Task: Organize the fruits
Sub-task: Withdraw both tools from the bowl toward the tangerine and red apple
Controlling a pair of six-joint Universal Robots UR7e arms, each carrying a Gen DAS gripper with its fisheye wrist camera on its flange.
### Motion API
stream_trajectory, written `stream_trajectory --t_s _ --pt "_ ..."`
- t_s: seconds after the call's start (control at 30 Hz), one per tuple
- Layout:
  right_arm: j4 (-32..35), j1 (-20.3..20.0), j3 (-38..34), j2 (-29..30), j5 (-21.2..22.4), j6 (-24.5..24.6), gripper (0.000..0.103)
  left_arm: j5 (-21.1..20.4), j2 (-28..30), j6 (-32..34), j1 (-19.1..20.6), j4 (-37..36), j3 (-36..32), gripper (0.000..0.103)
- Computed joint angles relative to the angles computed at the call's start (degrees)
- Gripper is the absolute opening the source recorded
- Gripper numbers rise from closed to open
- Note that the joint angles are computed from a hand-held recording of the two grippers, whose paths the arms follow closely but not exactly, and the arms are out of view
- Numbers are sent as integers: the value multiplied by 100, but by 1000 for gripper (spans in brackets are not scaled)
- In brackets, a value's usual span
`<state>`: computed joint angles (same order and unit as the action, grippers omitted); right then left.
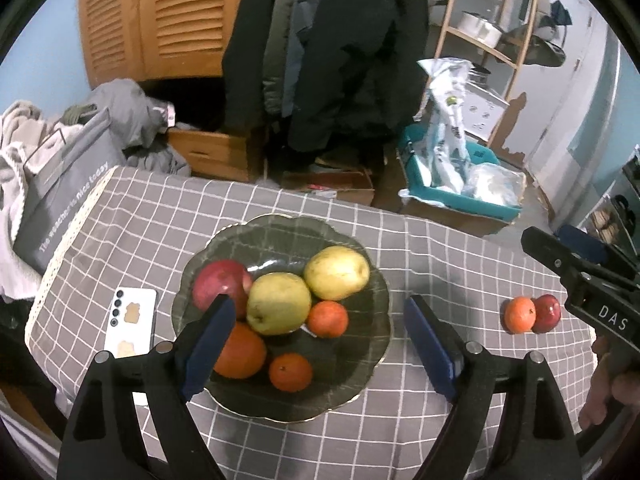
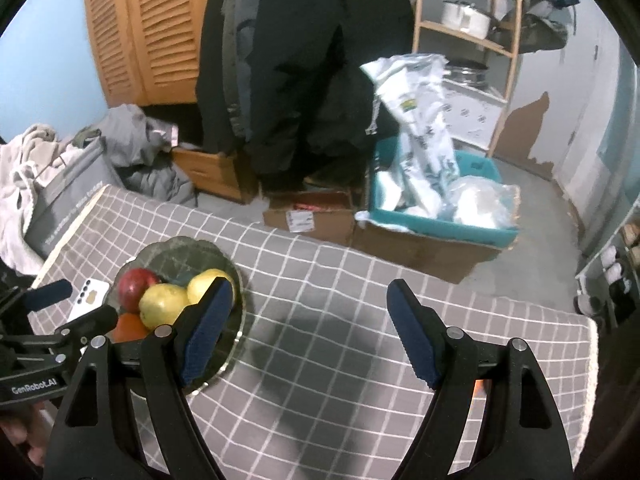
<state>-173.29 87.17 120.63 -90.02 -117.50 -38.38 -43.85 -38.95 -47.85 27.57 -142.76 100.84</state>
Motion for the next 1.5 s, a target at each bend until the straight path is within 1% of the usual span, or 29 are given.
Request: stream_trajectory --t_s 0.13,0.37,0.53,0.7,0.97,1.5 --pt "15 -27 65 -243 31 -17 79 29 59 131 -113 -112 -68 93" --pt "7 -148 191 -687 82 -70 79 42 225 388 -269 -147 -281 94" --pt "74 -285 243 -1023 162 -37 79 49 343 554 -367 -275 -391 102" --pt "82 -473 273 -1327 243 -67 79 -5 518 731 -452 -286 -600 102" --pt "98 -892 273 -1759 361 -160 80 -139 809 963 -554 -245 -964 102" --pt "390 -1953 142 -2351 856 14 80 -521 1450 1456 -658 -151 -1744 102"
